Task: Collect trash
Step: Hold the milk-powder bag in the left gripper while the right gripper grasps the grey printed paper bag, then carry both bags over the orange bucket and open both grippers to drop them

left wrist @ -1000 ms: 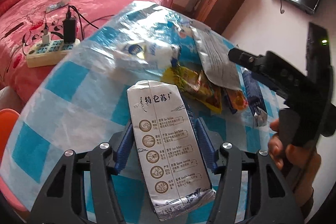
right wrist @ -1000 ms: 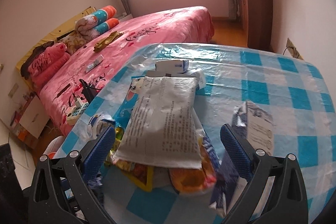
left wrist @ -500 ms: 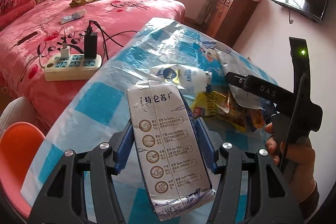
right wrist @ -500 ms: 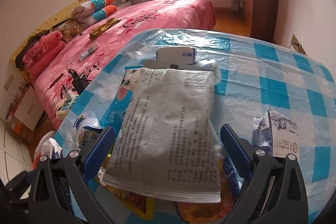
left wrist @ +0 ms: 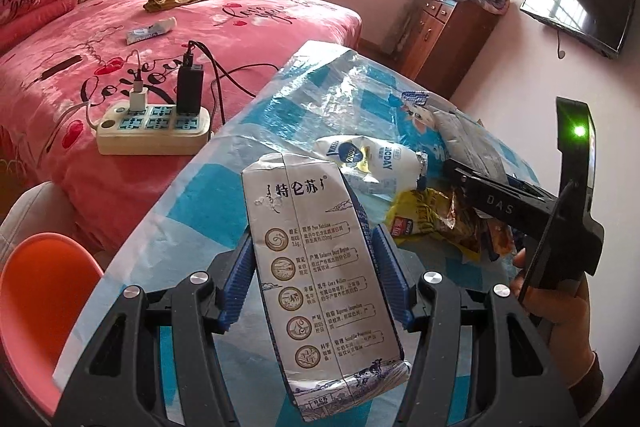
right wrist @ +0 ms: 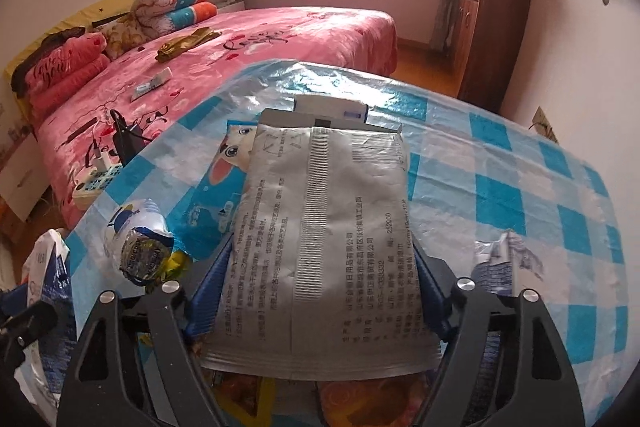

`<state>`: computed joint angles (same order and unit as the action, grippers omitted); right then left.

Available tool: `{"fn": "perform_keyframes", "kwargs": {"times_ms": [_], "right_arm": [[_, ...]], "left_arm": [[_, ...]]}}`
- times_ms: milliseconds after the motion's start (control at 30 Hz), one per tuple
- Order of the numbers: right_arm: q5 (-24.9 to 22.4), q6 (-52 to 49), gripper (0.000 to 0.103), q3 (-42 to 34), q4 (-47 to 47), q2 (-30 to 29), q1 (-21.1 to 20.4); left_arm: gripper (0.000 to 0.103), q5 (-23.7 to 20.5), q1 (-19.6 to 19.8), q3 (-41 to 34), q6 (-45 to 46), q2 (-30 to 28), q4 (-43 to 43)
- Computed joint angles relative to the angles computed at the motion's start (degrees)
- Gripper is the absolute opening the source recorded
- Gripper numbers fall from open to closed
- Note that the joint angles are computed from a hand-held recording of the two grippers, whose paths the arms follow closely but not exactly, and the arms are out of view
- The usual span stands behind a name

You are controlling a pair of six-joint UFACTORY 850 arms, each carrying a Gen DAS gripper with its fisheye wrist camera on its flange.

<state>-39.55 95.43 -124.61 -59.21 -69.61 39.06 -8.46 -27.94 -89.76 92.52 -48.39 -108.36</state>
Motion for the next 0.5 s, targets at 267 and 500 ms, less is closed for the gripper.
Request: {"fn": "perform_keyframes", "kwargs": {"times_ms": [267, 500], "right_arm": [[-0.6, 6.7, 0.072, 4.9, -5.1, 3.3, 1.4], [-1.2, 11.5, 0.071, 7.8, -9.6, 6.0, 3.5]], "left_arm": [[0.059, -0.7, 0.7, 2.7, 9.8, 1.8, -9.9], [0.059, -1.1, 2.2, 6.1, 22.6, 4.0, -23.1]]}}
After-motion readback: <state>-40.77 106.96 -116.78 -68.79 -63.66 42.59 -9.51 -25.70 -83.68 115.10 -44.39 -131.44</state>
